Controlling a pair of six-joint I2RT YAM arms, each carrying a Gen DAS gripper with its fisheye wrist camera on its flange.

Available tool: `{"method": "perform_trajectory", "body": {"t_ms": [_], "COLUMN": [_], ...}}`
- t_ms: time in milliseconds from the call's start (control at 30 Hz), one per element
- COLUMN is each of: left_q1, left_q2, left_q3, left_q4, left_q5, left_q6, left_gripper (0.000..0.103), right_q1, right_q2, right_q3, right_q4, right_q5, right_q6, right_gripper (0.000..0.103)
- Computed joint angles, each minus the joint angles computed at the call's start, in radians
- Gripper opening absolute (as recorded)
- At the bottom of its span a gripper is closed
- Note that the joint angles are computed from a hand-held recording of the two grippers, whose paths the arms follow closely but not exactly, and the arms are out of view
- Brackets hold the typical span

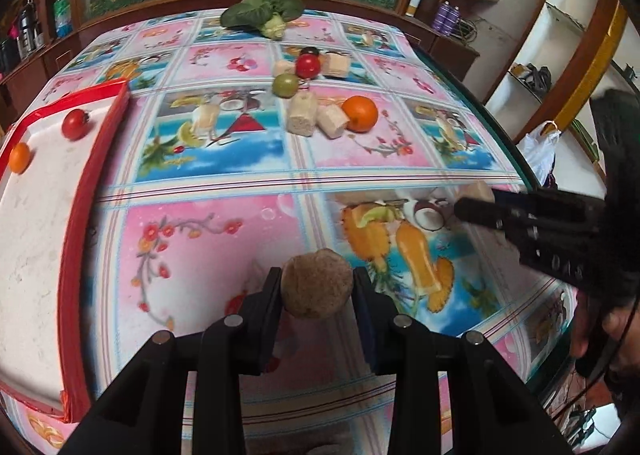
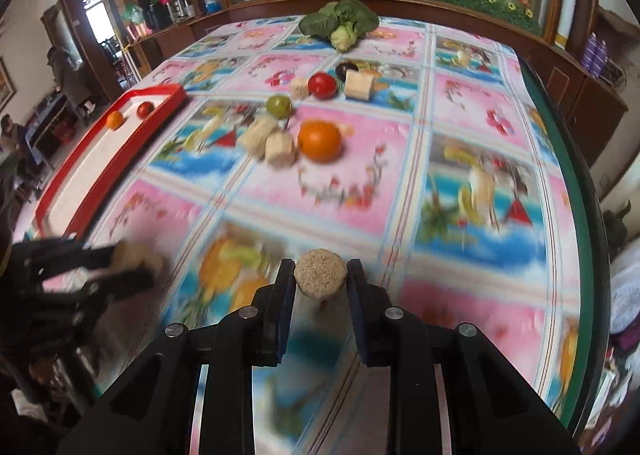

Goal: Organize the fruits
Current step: 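Lower both biscuits into the red tray and open both tools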

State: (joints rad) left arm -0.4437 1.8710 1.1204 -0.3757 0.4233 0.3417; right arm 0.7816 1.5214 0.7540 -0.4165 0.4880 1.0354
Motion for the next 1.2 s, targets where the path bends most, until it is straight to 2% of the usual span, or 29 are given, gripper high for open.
{"method": "perform_trajectory", "body": {"t_ms": [200, 400, 967, 1200], "left_q1": [-0.001, 0.045, 0.233, 0.317], "left_q2": [-0.002, -0.014, 0.019, 0.078], "left_q3": [0.014, 0.034, 0.125, 0.211], "left_q4": [-0.021, -0.047, -0.097, -0.107], "left_q5": [0.022, 0.056, 0.119, 0.121], "left_q6": [0.018, 0.041, 0.059, 0.051], "left_gripper": [0.037, 0.037, 0.037, 0.037], "right_q1": [0.112, 0.142, 0.101, 0.068], "right_q2": [0.026, 0.067, 0.256, 0.379], "right_q3": [0.042, 0.105, 0.412, 0.605], "right_q4": [-0.098, -0.123, -0.089, -0.091], "right_q5": [0.056, 0.067, 0.024, -0.007], "right_q6": [0.16, 0.184, -0.031, -0.146], "right_gripper": [0.025, 0.025, 0.025, 0.025]}}
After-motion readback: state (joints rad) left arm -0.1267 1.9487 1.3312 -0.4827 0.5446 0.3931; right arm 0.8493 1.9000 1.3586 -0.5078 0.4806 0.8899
